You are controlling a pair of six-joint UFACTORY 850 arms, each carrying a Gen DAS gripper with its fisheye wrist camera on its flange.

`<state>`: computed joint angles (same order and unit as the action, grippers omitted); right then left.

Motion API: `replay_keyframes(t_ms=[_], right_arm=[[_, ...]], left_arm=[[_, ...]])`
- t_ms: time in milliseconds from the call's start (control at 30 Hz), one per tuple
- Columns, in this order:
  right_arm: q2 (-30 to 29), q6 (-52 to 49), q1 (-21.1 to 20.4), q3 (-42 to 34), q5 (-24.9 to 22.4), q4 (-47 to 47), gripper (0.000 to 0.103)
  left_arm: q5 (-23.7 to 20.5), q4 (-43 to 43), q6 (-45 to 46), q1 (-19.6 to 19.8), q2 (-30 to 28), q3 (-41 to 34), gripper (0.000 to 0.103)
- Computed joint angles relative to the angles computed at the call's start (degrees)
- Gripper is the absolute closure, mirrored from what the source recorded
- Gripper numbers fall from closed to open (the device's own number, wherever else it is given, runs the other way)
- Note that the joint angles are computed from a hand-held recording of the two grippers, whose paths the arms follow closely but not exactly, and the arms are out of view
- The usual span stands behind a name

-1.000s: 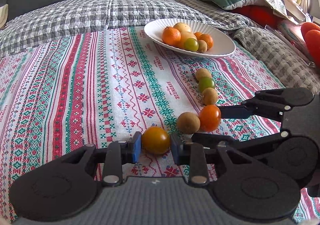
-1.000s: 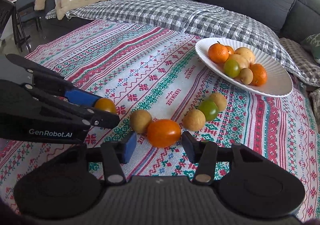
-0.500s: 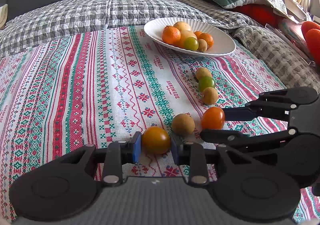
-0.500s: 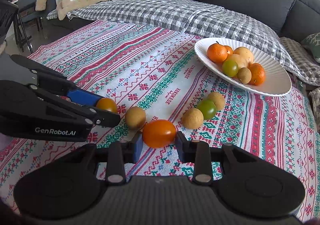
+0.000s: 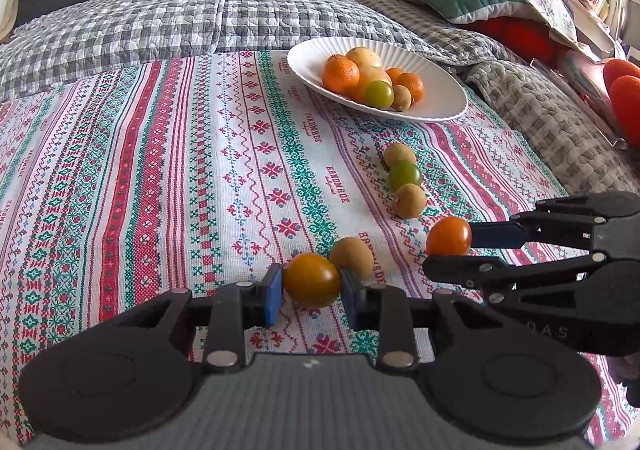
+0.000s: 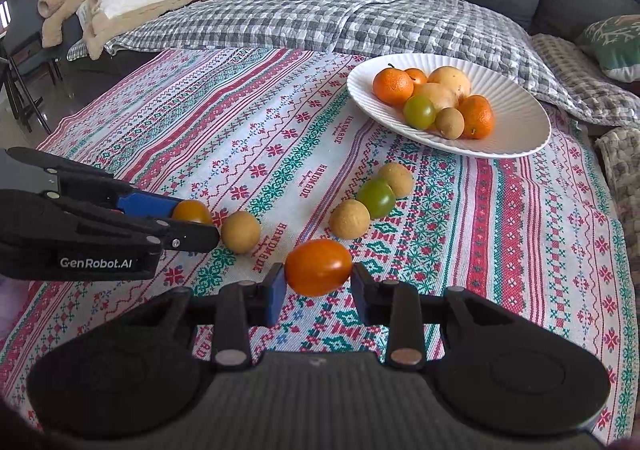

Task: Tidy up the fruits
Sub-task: 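Carry both tomatoes toward the white plate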

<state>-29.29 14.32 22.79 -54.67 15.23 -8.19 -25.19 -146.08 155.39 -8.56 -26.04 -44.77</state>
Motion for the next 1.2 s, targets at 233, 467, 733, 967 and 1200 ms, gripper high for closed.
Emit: replay_keyframes(t_ms=[233,467,733,967,1200], right_arm=[[1.7,1.7,-0.6,0.6,-1.4,-0.1,0.071],[3.2,5.6,-1.8,1.0,-2.1,-1.4,0.071],[5.0,7.2,-3.7,1.6,-1.1,-0.6,0.071],[5.6,7.7,-5.5,1.4,0.2,0.8,0.071],[4.9,12.2,-7.6,0.1,1.7,-2.1,0.071]], left_arm=[[0.7,3.7,-4.3,-0.4,1.3,-0.2,0.08],[0.0,5.3,-6.1,-1.2,2.3,-0.3,0.08],[-0.3,5.3,-7.6,-2.3,2.8,-1.5,0.08],[-0.4,6.3,-10.1,-3.0,2.4,-3.4,0.08],[0.2,2.3,-8.0,-4.1,0.4,-6.3,0.08]])
